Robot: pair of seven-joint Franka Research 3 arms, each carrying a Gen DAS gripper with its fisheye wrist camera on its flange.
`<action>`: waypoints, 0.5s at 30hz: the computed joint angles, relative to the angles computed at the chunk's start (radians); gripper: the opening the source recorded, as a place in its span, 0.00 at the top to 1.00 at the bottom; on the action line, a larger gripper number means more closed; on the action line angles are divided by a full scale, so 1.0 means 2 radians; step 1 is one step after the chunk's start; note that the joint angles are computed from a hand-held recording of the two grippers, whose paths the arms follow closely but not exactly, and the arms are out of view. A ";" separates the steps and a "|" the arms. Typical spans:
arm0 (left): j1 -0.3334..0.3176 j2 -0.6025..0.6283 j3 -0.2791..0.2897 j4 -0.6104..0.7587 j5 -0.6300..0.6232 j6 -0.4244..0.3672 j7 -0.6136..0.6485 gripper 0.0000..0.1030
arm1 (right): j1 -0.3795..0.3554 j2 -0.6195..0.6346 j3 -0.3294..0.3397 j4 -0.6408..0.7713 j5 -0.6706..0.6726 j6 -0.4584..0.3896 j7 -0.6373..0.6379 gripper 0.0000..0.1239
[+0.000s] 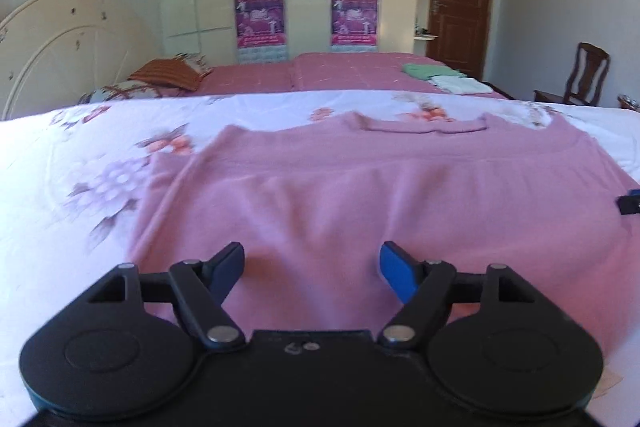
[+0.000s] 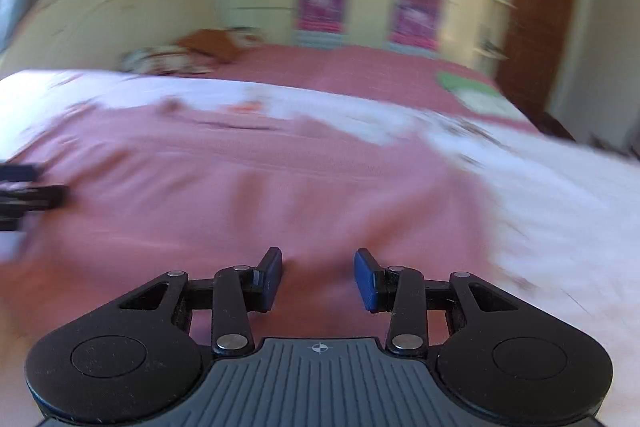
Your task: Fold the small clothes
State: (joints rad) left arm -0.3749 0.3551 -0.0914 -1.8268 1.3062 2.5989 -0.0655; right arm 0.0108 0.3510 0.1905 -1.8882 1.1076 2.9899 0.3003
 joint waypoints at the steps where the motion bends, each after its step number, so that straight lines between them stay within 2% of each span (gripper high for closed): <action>1: 0.005 -0.007 0.000 -0.009 -0.016 -0.007 0.005 0.27 | 0.004 0.000 -0.019 -0.003 -0.020 -0.007 0.041 0.69; 2: 0.010 -0.014 0.002 -0.019 -0.011 0.008 -0.006 0.27 | 0.003 0.001 -0.026 -0.004 -0.031 -0.006 0.053 0.69; 4: 0.007 -0.035 0.002 -0.033 0.001 0.001 -0.035 0.30 | -0.012 -0.011 -0.019 -0.009 -0.020 -0.021 0.053 0.69; 6: 0.005 -0.053 -0.003 -0.048 0.036 -0.001 -0.061 0.29 | -0.033 -0.031 -0.006 -0.017 0.041 -0.036 0.022 0.69; 8: 0.006 -0.067 -0.015 -0.060 0.055 0.000 -0.074 0.29 | -0.035 -0.052 -0.012 -0.035 0.083 -0.041 -0.008 0.69; 11: 0.002 -0.050 -0.033 -0.044 0.055 0.010 -0.071 0.29 | -0.020 -0.084 -0.031 -0.068 0.076 -0.069 -0.002 0.69; 13: -0.016 -0.020 -0.039 -0.012 0.051 -0.021 -0.037 0.29 | -0.002 -0.094 -0.029 -0.079 0.106 -0.064 -0.047 0.69; 15: -0.028 0.004 -0.039 0.017 0.034 -0.025 -0.009 0.29 | 0.020 -0.099 -0.024 -0.084 0.138 -0.060 -0.088 0.69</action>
